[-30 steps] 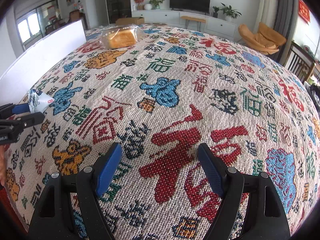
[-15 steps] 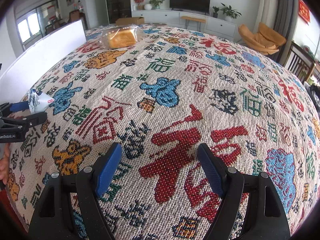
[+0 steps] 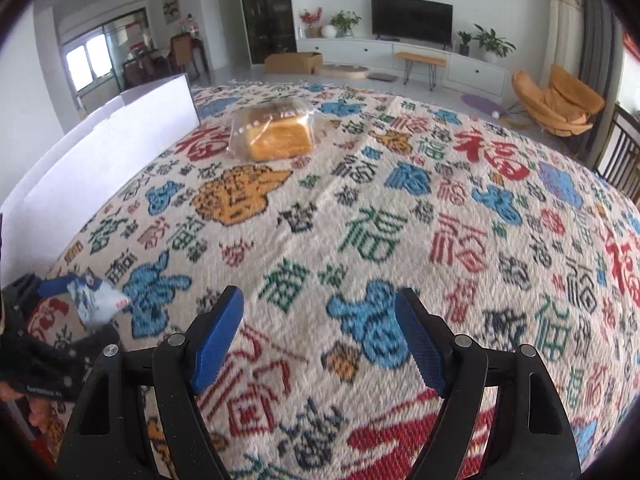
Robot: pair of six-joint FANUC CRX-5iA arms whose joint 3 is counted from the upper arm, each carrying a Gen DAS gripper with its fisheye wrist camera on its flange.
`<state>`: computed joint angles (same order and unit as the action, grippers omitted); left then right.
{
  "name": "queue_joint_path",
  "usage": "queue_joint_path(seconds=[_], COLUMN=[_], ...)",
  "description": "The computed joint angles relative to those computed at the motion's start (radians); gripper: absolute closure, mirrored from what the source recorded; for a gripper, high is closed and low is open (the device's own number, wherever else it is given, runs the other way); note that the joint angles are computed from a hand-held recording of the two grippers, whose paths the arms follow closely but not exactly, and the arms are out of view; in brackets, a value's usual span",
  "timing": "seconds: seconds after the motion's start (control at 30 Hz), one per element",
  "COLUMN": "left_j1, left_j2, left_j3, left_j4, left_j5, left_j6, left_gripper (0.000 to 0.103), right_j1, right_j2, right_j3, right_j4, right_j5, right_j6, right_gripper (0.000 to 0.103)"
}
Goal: Organize snacks
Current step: 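Move the right gripper to the bagged bread cake and grasp it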
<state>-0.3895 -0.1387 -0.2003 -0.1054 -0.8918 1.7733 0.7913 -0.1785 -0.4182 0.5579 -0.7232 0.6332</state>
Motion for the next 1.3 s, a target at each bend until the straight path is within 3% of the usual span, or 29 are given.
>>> queue_joint_path(seconds=[0.27, 0.43, 0.57, 0.7, 0.83, 0.93, 1.0, 1.1, 1.17, 1.23, 1.3], left_j1=[0.0, 0.001, 0.002, 0.002, 0.003, 0.003, 0.003, 0.003, 0.004, 0.005, 0.006], left_j2=[0.0, 0.0, 0.0, 0.0, 0.0, 0.0, 0.0, -0.001, -0.002, -0.002, -0.004], left_j3=[0.0, -0.001, -0.002, -0.002, -0.003, -0.003, -0.003, -0.004, -0.005, -0.006, -0.009], left_j4=[0.0, 0.001, 0.001, 0.002, 0.003, 0.003, 0.002, 0.002, 0.003, 0.005, 0.007], left_j5=[0.001, 0.002, 0.003, 0.003, 0.004, 0.004, 0.004, 0.004, 0.004, 0.005, 0.007], left_j6=[0.0, -0.002, -0.002, -0.003, -0.005, -0.005, -0.004, -0.004, -0.005, -0.007, -0.01], left_gripper=[0.0, 0.0, 0.0, 0.0, 0.0, 0.0, 0.0, 0.0, 0.0, 0.0, 0.0], right_j1=[-0.07, -0.131, -0.174, -0.2, -0.214, -0.182, -0.181, -0.212, -0.214, -0.183, -0.136], right_j2=[0.181, 0.354, 0.473, 0.534, 0.543, 0.529, 0.487, 0.522, 0.545, 0.595, 0.701], right_j3=[0.241, 0.519, 0.705, 0.785, 0.784, 0.722, 0.671, 0.824, 0.886, 0.955, 1.08], right_j4=[-0.047, -0.179, -0.301, -0.399, -0.438, -0.241, -0.225, -0.467, -0.518, -0.457, -0.321], right_j5=[0.012, -0.077, -0.159, -0.175, -0.117, -0.08, 0.005, -0.12, -0.15, -0.198, -0.347], right_j6=[0.203, 0.402, 0.464, 0.431, 0.326, 0.124, 0.087, 0.164, 0.205, 0.301, 0.385], right_gripper=[0.022, 0.022, 0.022, 0.022, 0.022, 0.022, 0.021, 0.021, 0.02, 0.021, 0.022])
